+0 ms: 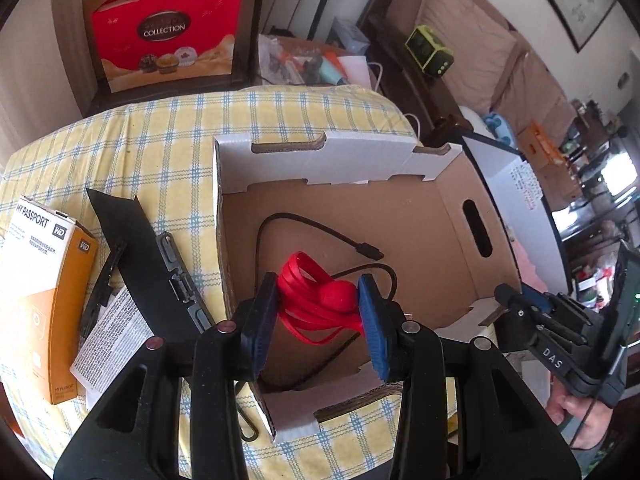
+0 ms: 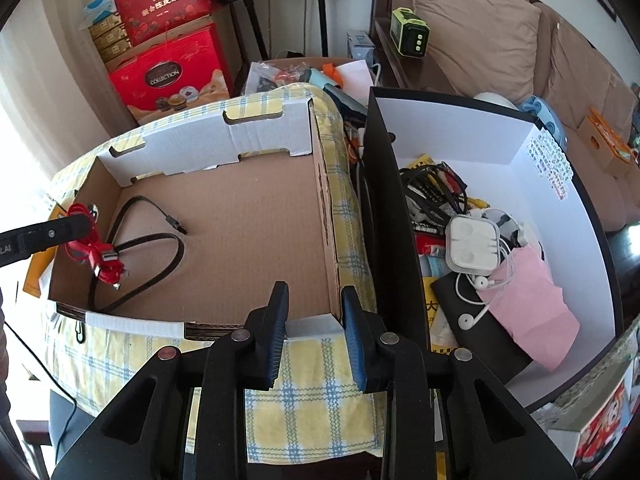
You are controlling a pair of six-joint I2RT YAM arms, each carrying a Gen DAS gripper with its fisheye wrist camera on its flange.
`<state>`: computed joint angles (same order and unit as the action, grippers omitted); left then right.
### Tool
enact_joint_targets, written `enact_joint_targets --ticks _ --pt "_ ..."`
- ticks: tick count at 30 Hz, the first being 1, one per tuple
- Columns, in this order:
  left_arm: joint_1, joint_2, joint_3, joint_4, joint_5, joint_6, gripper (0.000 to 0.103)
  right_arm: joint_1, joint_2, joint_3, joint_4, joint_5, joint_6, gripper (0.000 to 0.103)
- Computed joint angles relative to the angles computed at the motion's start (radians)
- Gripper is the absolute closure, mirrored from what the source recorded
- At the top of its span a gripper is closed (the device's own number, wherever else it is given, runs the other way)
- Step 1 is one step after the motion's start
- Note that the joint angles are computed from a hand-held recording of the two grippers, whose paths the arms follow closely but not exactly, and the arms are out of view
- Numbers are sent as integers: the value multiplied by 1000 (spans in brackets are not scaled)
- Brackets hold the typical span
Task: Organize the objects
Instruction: 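Carry the red cable into the cardboard tray and open the left tool, then withdraw the left tool from the tray toward the table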
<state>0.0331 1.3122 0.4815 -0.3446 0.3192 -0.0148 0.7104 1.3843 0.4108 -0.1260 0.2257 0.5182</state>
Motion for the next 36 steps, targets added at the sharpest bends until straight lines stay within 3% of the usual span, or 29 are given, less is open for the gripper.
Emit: enact_joint_targets --ticks 5,11,15,21,24,30,36 --pt "1 31 1 -10 12 -5 65 -13 5 -2 17 -13 -18 77" --pt "89 -77 4 -116 78 71 56 -10 -1 -6 15 -11 -15 77" --pt "220 -246 3 -241 132 204 43 5 -16 -18 12 2 0 77" --pt "522 -332 -13 -345 153 455 41 18 -10 -12 10 13 10 77" --pt "647 -295 -33 -339 153 566 41 19 -9 -12 11 13 11 77" --pt "779 -182 -80 -255 122 683 41 21 -8 -4 0 22 9 77" --pt "820 -119 -116 -192 106 721 41 33 -6 -3 -2 34 16 77"
